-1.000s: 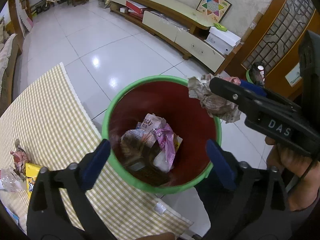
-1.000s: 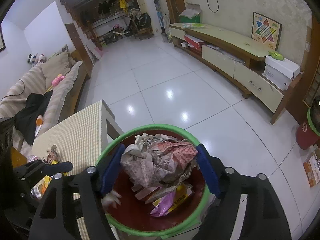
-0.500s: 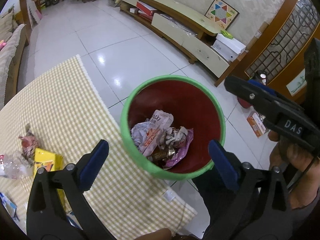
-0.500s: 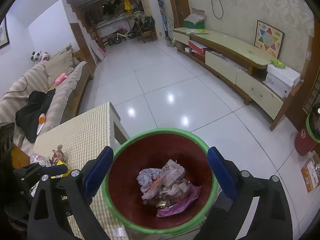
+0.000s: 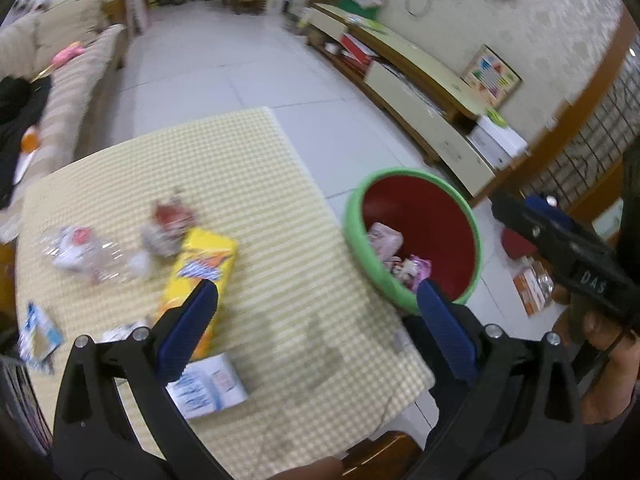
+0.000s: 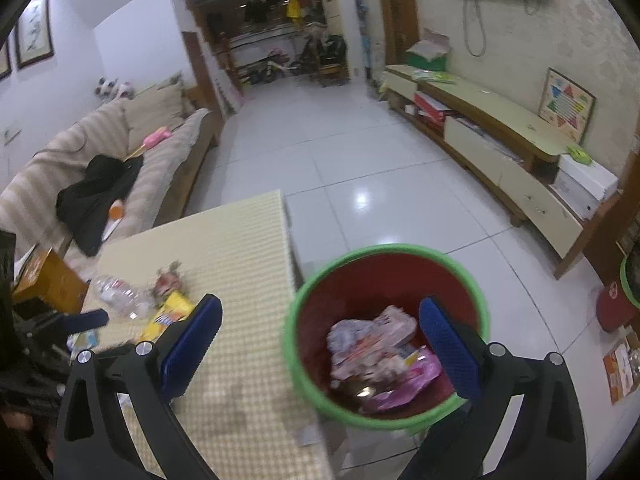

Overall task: Collect trash
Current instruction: 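Move both tools back over the table toward the remaining trash, then grasp the blue-white snack bag with the left tool while the right tool grasps the yellow iced-tea box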

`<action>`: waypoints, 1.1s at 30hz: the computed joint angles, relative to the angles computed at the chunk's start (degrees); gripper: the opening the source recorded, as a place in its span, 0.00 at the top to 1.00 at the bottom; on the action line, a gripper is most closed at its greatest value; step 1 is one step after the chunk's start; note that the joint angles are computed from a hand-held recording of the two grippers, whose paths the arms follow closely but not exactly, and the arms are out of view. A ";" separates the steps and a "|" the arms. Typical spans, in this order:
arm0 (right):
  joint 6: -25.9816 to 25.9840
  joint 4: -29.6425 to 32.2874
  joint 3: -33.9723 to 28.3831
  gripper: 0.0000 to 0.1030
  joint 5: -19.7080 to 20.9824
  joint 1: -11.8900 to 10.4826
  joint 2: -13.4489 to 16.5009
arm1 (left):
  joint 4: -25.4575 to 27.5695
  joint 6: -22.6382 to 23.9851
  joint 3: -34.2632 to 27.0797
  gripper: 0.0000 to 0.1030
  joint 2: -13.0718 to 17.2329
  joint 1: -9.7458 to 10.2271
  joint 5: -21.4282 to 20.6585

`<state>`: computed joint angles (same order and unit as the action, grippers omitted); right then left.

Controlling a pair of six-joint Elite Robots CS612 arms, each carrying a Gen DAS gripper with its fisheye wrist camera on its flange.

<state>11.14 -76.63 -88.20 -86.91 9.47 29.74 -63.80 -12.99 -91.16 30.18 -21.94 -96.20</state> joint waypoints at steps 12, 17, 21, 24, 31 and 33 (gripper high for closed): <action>-4.52 -1.14 3.48 0.07 2.17 5.23 -1.44 | 4.86 -5.63 -8.04 0.05 2.02 4.54 4.62; -5.19 -2.12 5.88 0.07 3.03 6.87 -2.25 | 6.43 -5.63 -9.87 0.05 2.73 6.47 6.05; -5.41 -2.38 8.23 0.07 3.14 8.11 -2.94 | 7.30 -6.00 -10.52 0.05 3.02 7.87 6.83; -4.61 -1.78 9.69 0.07 3.45 8.68 -3.22 | 7.96 -5.81 -10.52 0.05 3.19 9.13 7.21; -2.01 -0.91 14.51 0.07 4.26 9.87 -4.16 | 10.13 -4.45 -9.17 0.05 3.94 11.92 6.89; -1.93 -0.69 15.77 0.07 4.21 10.10 -4.38 | 10.21 -4.87 -8.58 0.05 4.28 12.70 6.36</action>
<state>9.21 -77.32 -72.43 -82.70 19.57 25.36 -53.59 -17.86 -99.74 34.46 -9.23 -89.85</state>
